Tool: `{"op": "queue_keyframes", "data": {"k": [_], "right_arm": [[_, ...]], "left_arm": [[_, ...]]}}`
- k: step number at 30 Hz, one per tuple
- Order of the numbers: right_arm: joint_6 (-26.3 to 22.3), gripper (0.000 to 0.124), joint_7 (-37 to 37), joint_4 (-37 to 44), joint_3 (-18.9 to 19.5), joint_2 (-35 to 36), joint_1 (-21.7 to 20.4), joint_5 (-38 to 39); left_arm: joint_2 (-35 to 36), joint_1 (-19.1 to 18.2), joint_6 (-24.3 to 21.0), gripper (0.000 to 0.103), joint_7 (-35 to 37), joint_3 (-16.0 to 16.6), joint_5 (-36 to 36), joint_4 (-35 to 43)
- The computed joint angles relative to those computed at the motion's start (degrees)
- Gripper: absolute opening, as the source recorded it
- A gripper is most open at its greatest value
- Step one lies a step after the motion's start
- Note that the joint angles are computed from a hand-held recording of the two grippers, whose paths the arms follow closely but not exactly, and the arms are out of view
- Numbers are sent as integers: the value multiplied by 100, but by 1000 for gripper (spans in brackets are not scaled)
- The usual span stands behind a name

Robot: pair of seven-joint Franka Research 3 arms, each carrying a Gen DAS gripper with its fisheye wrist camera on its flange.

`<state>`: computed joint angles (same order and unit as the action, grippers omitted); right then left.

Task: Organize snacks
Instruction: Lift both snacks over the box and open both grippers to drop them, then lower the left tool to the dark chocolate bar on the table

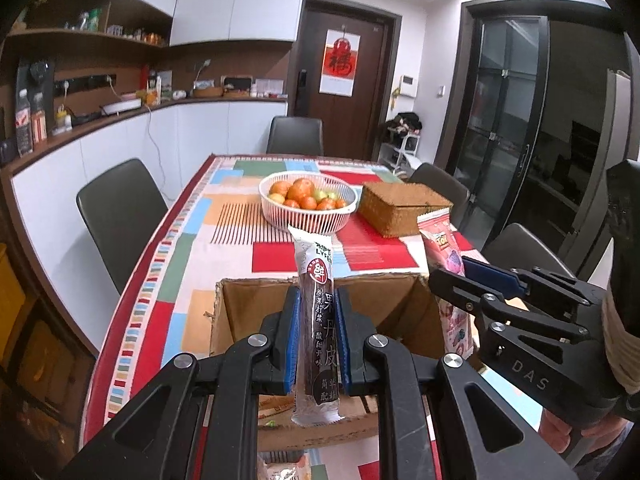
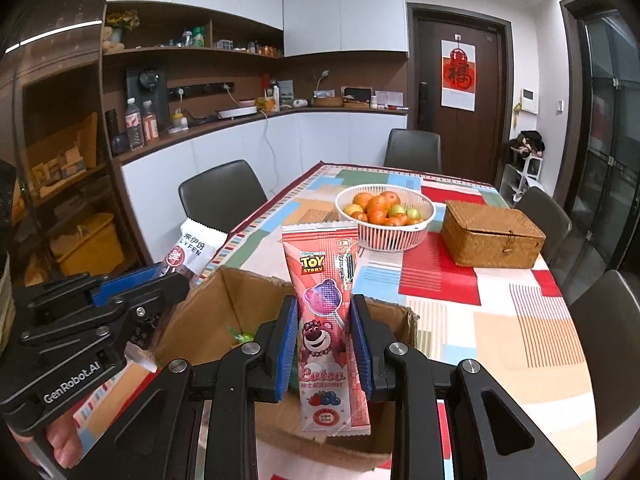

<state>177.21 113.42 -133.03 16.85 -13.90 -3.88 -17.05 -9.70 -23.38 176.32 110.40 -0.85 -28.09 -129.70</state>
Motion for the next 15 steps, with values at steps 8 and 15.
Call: {"op": "queue_keyframes", "data": {"k": [8,15], "right_arm": [[-208,56,988,189,178,240,-308,-985],[265,74,1462,-729,407,-654,-637,-1220]], "left_arm": [[-118,420,252,43,-795,-327,960,-319],[-861,-233,609,52,-933,153,1363,-1178]]}}
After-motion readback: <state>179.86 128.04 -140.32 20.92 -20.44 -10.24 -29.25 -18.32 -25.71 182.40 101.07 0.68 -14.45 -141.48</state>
